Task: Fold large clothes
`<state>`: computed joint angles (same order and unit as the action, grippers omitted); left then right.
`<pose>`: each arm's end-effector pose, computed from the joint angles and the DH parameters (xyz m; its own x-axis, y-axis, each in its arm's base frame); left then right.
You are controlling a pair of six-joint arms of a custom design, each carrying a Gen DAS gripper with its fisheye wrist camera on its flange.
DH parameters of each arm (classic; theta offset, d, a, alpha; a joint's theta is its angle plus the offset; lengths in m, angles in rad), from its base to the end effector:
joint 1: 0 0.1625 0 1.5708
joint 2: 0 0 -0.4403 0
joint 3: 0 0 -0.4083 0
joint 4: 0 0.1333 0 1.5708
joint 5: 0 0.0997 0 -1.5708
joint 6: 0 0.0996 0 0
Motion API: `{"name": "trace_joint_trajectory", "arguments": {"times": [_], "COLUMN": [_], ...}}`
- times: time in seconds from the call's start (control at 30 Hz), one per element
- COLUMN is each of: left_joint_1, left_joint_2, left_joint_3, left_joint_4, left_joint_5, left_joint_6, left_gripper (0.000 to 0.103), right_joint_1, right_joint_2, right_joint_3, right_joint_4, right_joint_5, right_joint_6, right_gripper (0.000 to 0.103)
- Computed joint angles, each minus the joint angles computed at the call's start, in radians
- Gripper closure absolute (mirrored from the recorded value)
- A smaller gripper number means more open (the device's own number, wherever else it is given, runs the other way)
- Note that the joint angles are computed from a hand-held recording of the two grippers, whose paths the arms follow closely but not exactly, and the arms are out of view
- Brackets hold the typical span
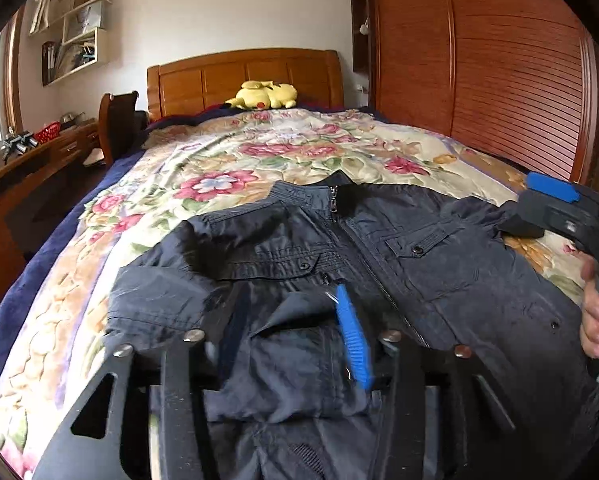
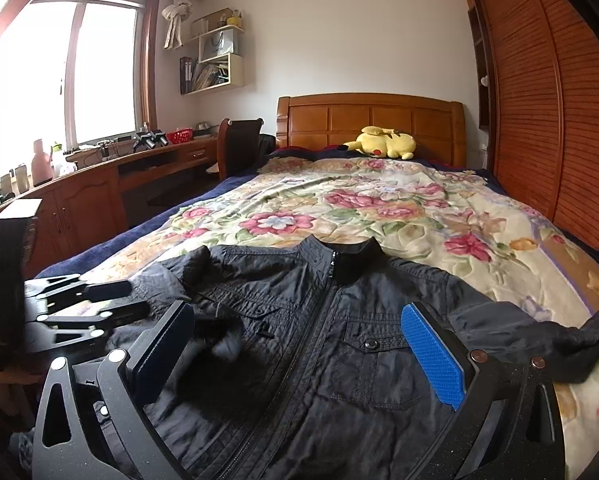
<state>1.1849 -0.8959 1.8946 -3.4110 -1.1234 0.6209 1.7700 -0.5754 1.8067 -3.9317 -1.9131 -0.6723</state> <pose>-0.0735 -0.6496 0.1775 -0.6322 0.3921 -0.6683 0.7606 0.4786 -0.4388 0.2231 -0.6005 0.0672 -0.7168 -0.1738 0.6753 -0.6786 0.3967 -0.6182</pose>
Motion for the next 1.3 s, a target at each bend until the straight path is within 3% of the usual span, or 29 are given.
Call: {"name": "trace_joint_trajectory", "arguments": {"times": [0.03, 0.1, 0.47, 0.6, 0.73, 0.97, 1.13, 1.3], "left_joint_1": [0.002, 0.01, 0.069, 0.098, 0.108, 0.119, 0.121, 0.12], "left_joint_2": [-0.003, -0.015, -0.019, -0.035, -0.038, -0.044, -0.05, -0.045], "left_joint_3": [0.008, 0.031, 0.051, 0.049, 0.049, 0.058, 0.069, 0.068], "left_joint_4": [-0.019, -0.061, -0.117, -0.086, -0.085, -0.083, -0.098, -0.1], "left_joint_5": [0.001, -0.007, 0.013, -0.039, -0.044, -0.054, -0.055, -0.042], "left_joint_6": [0.01, 0.017, -0.01, -0.045, -0.062, -0.066, -0.062, -0.057], "left_gripper": [0.031, 0.022, 0.021, 0.021, 0.021, 0.021, 0.021, 0.021], "right_joint_1": [0.0, 0.001, 0.001, -0.006, -0.017, -0.05, -0.058, -0.056], "right_joint_2": [0.003, 0.01, 0.057, 0.072, 0.091, 0.101, 0.101, 0.115], "right_joint_3": [-0.006, -0.02, -0.117, -0.171, -0.232, -0.286, -0.295, -0.32], "right_joint_4": [0.01, 0.03, 0.222, 0.323, 0.425, 0.61, 0.66, 0.713], "right_joint_5": [-0.001, -0.007, -0.017, -0.007, -0.022, -0.002, -0.005, -0.02], "right_joint_6": [0.003, 0.001, 0.014, 0.022, 0.031, 0.075, 0.062, 0.046], "right_gripper": [0.0, 0.0, 0.0, 0.003, 0.005, 0.015, 0.019, 0.032]}}
